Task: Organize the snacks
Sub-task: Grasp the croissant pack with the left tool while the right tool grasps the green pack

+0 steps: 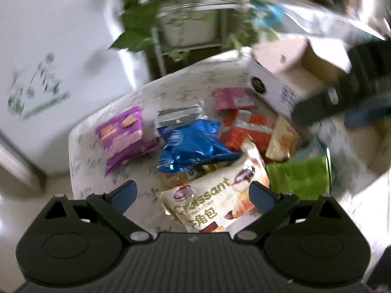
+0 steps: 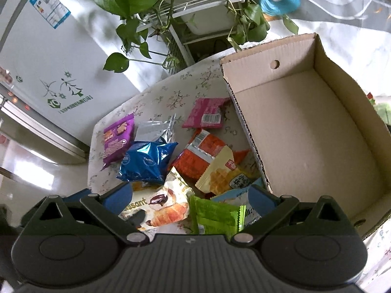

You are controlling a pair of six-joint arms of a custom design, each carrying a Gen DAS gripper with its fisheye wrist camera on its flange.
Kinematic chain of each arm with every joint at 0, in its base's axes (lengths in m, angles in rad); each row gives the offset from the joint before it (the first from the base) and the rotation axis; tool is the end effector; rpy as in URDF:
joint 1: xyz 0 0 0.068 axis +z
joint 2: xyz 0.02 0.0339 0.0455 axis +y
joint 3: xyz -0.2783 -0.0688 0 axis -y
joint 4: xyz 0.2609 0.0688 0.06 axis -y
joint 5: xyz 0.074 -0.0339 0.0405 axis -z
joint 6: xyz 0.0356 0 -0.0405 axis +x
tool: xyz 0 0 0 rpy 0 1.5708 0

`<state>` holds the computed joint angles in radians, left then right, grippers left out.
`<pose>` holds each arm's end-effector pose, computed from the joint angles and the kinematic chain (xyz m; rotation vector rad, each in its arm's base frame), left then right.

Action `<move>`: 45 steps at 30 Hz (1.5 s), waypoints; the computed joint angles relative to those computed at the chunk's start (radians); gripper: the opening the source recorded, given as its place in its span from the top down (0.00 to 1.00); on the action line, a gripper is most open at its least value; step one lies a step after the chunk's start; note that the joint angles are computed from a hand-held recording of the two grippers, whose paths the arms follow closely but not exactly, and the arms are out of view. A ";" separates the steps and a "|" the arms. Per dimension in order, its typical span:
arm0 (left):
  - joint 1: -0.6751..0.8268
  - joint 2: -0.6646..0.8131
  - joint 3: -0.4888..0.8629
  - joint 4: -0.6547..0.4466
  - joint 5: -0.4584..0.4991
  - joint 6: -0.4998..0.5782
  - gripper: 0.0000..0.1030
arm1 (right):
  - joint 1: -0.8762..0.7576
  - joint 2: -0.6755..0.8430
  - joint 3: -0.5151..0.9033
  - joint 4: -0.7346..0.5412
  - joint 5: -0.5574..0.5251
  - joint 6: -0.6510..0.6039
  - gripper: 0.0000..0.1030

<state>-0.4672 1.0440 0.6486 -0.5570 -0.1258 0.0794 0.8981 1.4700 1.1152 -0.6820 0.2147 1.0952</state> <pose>0.1871 -0.0894 0.2199 0.6293 2.4321 0.0006 0.2009 0.2400 0.2624 0.3371 2.6190 0.4517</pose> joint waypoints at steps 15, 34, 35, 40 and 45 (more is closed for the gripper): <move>-0.113 0.069 -0.125 0.238 -0.073 0.159 0.04 | -0.033 -0.043 -0.059 0.037 -0.063 0.007 0.00; 0.252 -0.080 -0.137 -0.110 0.219 0.136 0.26 | -0.065 0.009 -0.102 0.078 -0.201 0.022 0.00; 0.272 -0.094 -0.136 -0.126 0.238 0.153 0.25 | -0.065 0.017 -0.101 0.082 -0.211 0.021 0.00; 0.371 -0.137 -0.134 -0.161 0.297 0.198 0.19 | -0.049 0.063 -0.096 0.101 -0.270 0.025 0.00; 0.394 -0.123 -0.122 -0.136 0.300 0.208 0.18 | -0.049 0.095 -0.113 0.154 -0.393 0.036 0.00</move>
